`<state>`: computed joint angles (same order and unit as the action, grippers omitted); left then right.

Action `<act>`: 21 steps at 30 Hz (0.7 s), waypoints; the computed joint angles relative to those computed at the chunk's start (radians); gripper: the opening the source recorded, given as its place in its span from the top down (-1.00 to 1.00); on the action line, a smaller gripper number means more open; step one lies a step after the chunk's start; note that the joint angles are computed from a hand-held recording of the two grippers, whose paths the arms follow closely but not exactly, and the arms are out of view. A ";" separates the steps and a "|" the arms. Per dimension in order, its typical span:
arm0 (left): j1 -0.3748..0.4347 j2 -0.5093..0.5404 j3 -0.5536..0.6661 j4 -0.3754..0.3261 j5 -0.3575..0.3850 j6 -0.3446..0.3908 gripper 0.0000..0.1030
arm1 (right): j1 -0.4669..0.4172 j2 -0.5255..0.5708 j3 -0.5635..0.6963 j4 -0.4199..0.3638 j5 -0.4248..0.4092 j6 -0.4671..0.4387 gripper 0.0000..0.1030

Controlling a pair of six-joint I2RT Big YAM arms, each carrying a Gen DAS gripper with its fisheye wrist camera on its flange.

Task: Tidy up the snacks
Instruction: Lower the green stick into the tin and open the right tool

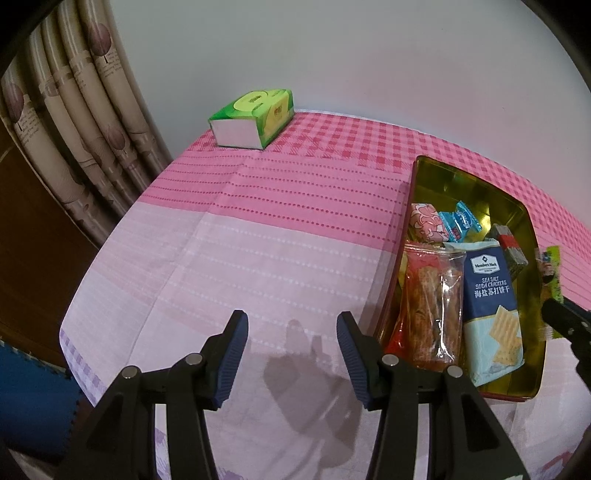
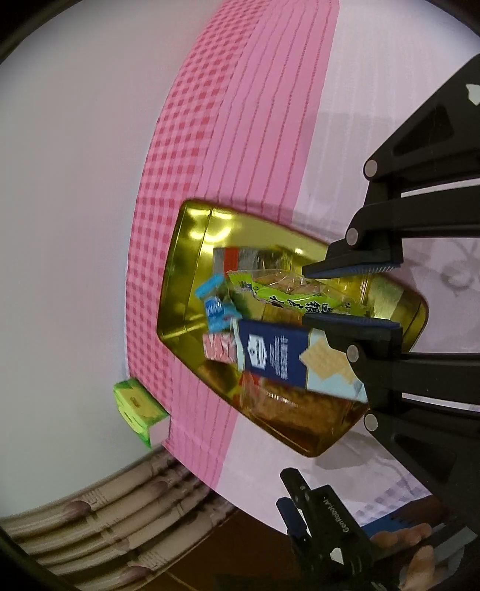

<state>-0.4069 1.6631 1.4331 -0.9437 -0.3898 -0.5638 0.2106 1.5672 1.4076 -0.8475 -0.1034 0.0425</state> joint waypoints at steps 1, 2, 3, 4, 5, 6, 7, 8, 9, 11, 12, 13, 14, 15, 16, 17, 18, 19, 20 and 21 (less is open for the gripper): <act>0.001 -0.001 0.000 0.000 0.001 0.001 0.01 | 0.006 0.004 0.003 -0.003 0.004 0.000 0.67; 0.002 -0.002 -0.001 0.000 0.004 0.000 0.00 | 0.013 0.009 0.007 -0.005 0.009 0.001 0.67; 0.003 -0.002 -0.001 0.000 0.006 -0.001 -0.02 | 0.021 0.016 0.012 -0.008 0.015 0.000 0.67; 0.005 -0.003 -0.002 0.000 0.007 -0.003 -0.07 | 0.027 0.020 0.014 -0.009 0.021 0.001 0.67; 0.005 -0.003 -0.002 0.000 0.005 -0.003 -0.09 | 0.030 0.023 0.015 -0.008 0.024 0.003 0.67; 0.006 -0.004 -0.002 -0.001 0.003 -0.004 -0.09 | 0.034 0.029 0.018 -0.012 0.025 0.002 0.67; 0.006 -0.003 -0.001 0.000 0.002 -0.003 -0.09 | 0.039 0.033 0.019 -0.013 0.034 0.003 0.67; 0.007 -0.004 -0.001 0.000 0.000 -0.003 -0.09 | 0.042 0.036 0.020 -0.014 0.041 0.003 0.68; 0.007 -0.004 0.000 -0.001 -0.001 -0.004 -0.09 | 0.042 0.039 0.022 -0.014 0.043 0.001 0.67; 0.011 -0.004 0.000 -0.001 0.006 -0.006 -0.09 | 0.043 0.044 0.026 -0.015 0.050 -0.001 0.68; 0.011 -0.004 0.000 -0.002 0.007 -0.006 -0.09 | 0.044 0.047 0.030 -0.017 0.057 -0.003 0.67; 0.011 -0.004 0.001 -0.003 0.005 -0.008 -0.09 | 0.045 0.051 0.035 -0.020 0.060 -0.002 0.67; 0.011 -0.003 0.002 -0.005 0.004 -0.007 -0.09 | 0.046 0.054 0.039 -0.022 0.063 -0.005 0.67; 0.010 -0.003 0.002 -0.005 0.001 -0.005 -0.09 | 0.048 0.057 0.044 -0.025 0.075 -0.007 0.67; 0.008 -0.003 0.002 -0.005 -0.001 -0.005 -0.09 | 0.049 0.061 0.047 -0.024 0.080 -0.010 0.68; 0.008 -0.003 0.002 -0.006 -0.001 -0.005 -0.09 | 0.050 0.065 0.052 -0.023 0.086 -0.013 0.67; 0.008 -0.004 0.002 -0.005 0.000 -0.005 -0.09 | 0.050 0.069 0.056 -0.024 0.089 -0.013 0.67; 0.007 -0.004 0.002 -0.005 0.000 -0.005 -0.09 | 0.049 0.071 0.059 -0.024 0.088 -0.010 0.67; 0.009 -0.005 0.001 -0.005 0.000 -0.005 -0.09 | 0.047 0.073 0.063 -0.024 0.087 -0.005 0.67; 0.010 -0.005 0.000 -0.004 -0.001 -0.004 -0.09 | 0.046 0.074 0.064 -0.024 0.089 -0.001 0.67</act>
